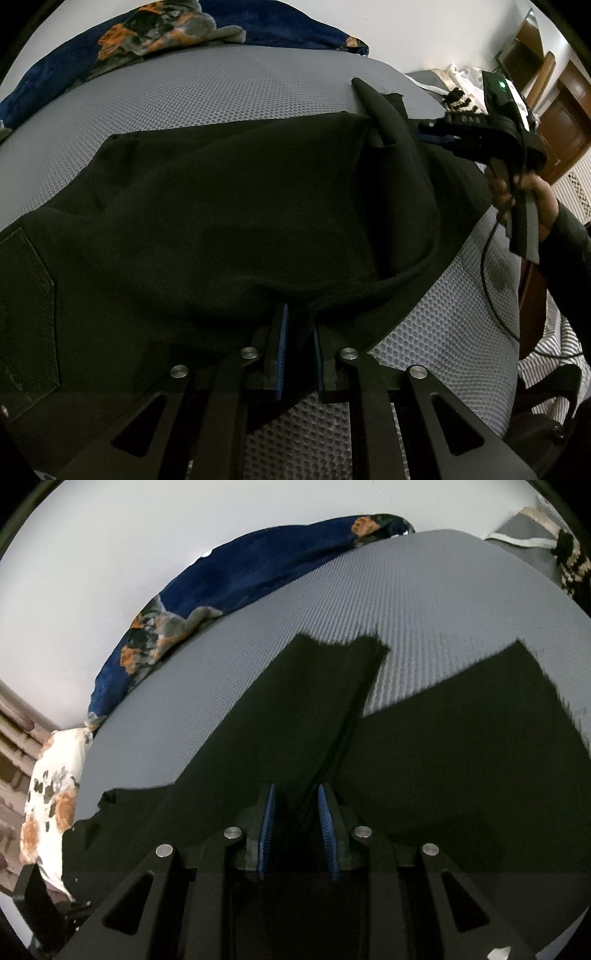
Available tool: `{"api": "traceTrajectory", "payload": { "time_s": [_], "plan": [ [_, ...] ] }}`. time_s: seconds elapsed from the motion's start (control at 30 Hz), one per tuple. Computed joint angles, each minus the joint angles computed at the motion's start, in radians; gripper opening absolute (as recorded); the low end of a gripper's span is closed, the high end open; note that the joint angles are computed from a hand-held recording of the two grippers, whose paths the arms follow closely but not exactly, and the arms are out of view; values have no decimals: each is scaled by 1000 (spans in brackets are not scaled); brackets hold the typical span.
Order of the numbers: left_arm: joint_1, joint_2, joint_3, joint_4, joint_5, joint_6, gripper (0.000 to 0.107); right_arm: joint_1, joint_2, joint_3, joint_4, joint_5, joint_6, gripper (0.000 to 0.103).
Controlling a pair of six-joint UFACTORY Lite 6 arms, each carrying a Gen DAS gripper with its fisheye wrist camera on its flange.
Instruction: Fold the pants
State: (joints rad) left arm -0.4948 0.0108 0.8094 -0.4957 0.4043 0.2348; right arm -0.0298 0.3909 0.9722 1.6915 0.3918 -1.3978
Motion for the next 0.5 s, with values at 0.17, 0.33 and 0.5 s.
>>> {"api": "traceTrajectory", "payload": {
  "time_s": [0.17, 0.33, 0.5],
  "plan": [
    [2, -6, -4, 2, 2, 0, 14, 5, -25, -52, 115, 20, -107, 25],
    [-5, 3, 3, 24, -2, -24, 14, 16, -66, -54, 102, 12, -100, 25],
    [-5, -3, 2, 22, 2, -24, 14, 43, -11, 34, -14, -21, 6, 25]
  ]
}}
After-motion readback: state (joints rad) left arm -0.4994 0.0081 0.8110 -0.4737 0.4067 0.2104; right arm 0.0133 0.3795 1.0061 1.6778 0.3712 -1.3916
